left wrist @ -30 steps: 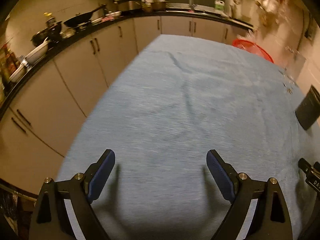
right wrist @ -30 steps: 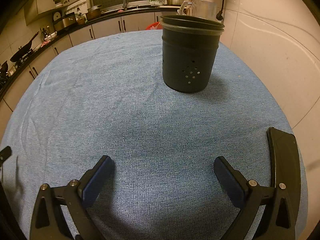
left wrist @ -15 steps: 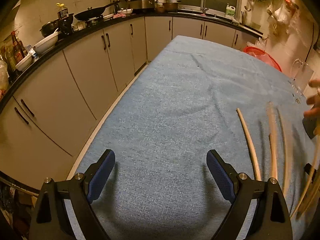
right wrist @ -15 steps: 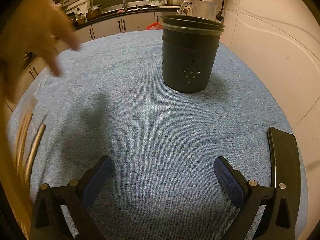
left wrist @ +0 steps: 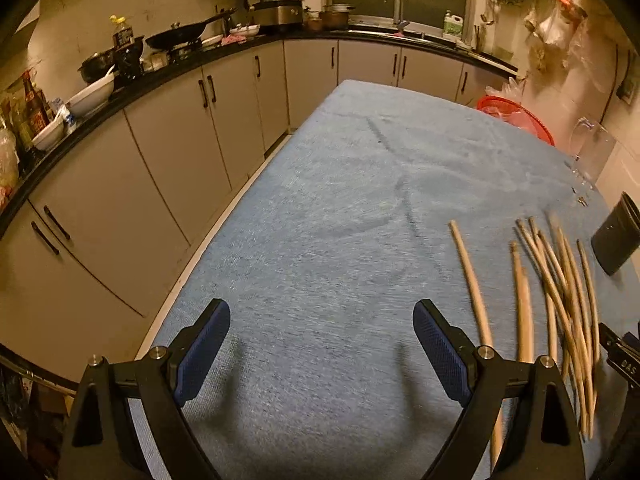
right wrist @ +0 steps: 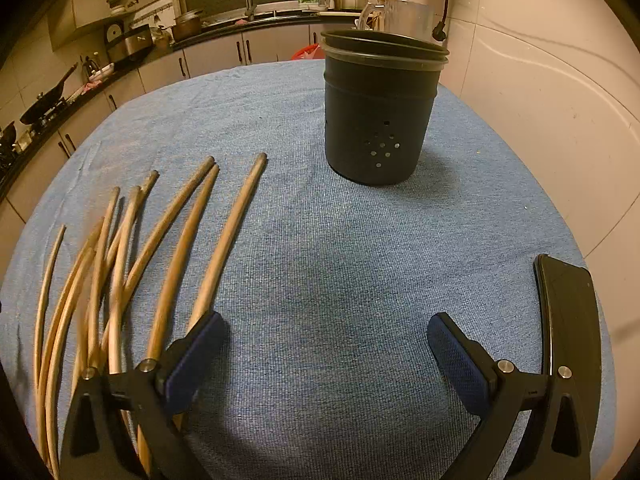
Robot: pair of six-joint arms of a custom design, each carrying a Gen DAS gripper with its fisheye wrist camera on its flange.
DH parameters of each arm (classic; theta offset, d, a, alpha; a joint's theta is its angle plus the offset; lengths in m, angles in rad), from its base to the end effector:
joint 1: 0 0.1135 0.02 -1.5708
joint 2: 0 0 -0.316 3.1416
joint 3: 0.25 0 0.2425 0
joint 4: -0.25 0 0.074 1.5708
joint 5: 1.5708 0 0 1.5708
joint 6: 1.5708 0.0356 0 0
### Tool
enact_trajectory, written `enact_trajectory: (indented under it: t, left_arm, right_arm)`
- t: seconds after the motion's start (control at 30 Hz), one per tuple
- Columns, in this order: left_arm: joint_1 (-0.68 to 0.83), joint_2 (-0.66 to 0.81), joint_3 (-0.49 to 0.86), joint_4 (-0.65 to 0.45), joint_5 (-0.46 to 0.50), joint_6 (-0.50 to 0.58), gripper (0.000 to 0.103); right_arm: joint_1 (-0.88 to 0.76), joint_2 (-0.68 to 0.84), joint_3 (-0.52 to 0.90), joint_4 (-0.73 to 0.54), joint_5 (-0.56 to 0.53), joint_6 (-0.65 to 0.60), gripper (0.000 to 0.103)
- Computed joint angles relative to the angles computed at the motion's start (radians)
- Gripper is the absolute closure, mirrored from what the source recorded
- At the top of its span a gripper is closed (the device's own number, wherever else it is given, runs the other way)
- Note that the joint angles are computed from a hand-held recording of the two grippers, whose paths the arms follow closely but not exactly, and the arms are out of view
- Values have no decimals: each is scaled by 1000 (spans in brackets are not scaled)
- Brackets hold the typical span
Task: Organize utensils
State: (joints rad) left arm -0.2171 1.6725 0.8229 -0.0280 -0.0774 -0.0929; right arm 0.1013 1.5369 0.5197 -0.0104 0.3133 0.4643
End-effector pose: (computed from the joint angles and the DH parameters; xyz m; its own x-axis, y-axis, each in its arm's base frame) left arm 0.3153 -0.0667 0.2068 -0.7634 0.0737 -0.6418 0.0961 0.9954 -0.0001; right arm 0.2395 0.0133 0.1687 -0.7336 0.3536 -0.5803 0.4371 0.8994 -0.0045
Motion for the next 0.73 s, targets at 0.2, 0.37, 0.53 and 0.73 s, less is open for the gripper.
enact_trajectory:
  t: [0.2, 0.37, 0.53, 0.73]
  left_arm:
    - [-53, -36, 8, -26, -25, -1, 10]
    - [-128, -75, -6, -6, -130, -42, 10]
    - [-165, -111, -13, -43, -148, -67, 10]
    - [-203, -124, -19, -66, -159, -62, 10]
  right_arm:
    - [5, -1, -1, -1, 3, 4, 1]
    - [8, 1, -6, 5, 5, 7, 1]
    - [1, -1, -8, 7, 0, 1, 1]
    - [-13, -1, -8, 11, -7, -12, 0]
